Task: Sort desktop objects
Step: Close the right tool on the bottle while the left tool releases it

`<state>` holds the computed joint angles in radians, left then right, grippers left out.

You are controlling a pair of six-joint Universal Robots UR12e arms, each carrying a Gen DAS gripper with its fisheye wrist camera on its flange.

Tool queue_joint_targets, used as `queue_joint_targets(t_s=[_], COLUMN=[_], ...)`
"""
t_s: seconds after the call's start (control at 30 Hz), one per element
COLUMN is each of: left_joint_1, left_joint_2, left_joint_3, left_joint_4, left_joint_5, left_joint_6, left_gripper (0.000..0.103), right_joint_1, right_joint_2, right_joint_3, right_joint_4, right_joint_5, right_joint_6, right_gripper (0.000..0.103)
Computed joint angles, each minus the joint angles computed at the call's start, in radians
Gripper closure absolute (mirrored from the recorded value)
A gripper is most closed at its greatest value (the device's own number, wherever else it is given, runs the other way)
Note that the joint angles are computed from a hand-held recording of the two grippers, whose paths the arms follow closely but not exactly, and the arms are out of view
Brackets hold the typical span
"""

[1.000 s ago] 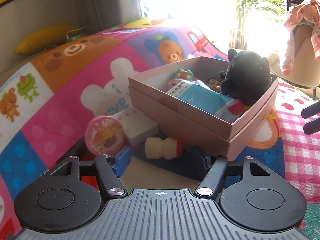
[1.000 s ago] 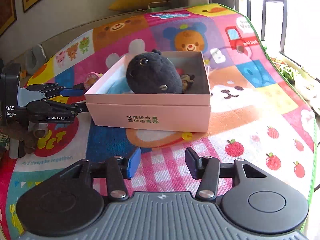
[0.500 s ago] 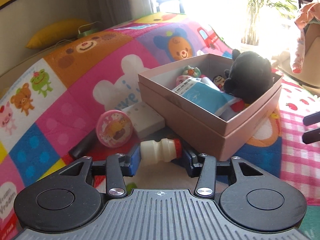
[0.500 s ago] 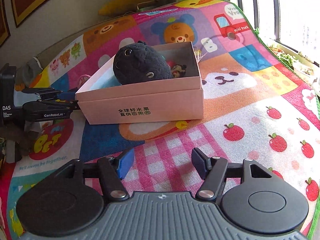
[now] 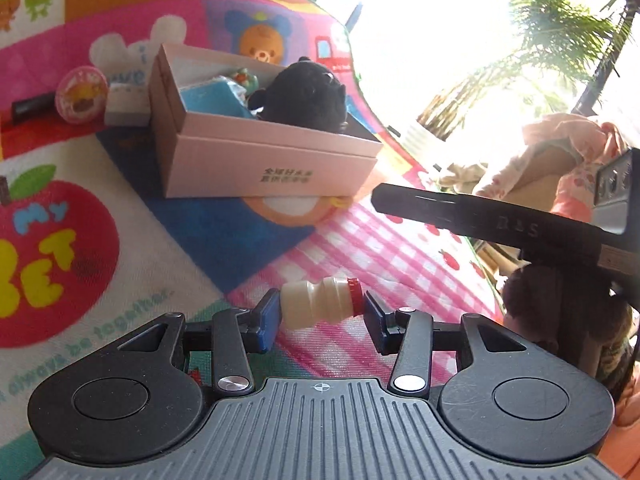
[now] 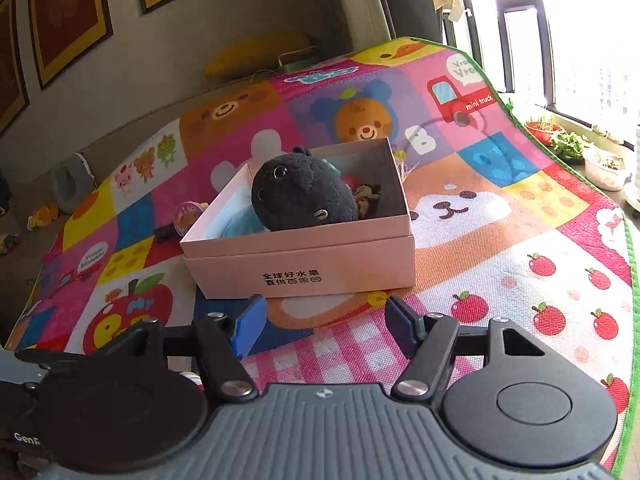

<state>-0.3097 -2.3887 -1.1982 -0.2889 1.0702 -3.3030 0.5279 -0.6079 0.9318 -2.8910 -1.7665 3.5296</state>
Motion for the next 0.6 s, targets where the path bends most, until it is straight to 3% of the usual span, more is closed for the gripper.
queue_joint_targets(t_s=[0.13, 0.23, 0.33, 0.47, 0.6], left_joint_1=[-0.003, -0.005, 0.001, 0.003, 0.006], left_joint_2=[0.005, 0.017, 0.026, 0.044, 0.059], left_joint_3=[-0.011, -0.027, -0.037, -0.068, -0.092], left_joint_4=[0.021, 0.043, 0.047, 0.086, 0.085], left_joint_5=[0.063, 0.147, 0.189, 0.281, 0.323], left_joint_6=[-0.038, -0.052, -0.079, -0.075, -0.063], left_gripper=[0.049, 0.035, 0.025, 0.008, 0.007], right_joint_1=[0.005, 0.01, 0.014, 0.016, 0.012], right_joint_2=[-0.016, -0.019, -0.014, -0.009, -0.015], right_joint_3=[0.034, 0.048, 0.048, 0.042, 0.052], right_joint_4=[-0.015, -0.016, -0.005, 0.009, 0.004], right_joint_5=[-0.014, -0.03, -0.02, 0.04, 0.164], right_joint_6=[0.005, -0.01, -0.025, -0.032, -0.053], right_gripper=[0.032, 0.03, 0.03, 0.03, 0.032])
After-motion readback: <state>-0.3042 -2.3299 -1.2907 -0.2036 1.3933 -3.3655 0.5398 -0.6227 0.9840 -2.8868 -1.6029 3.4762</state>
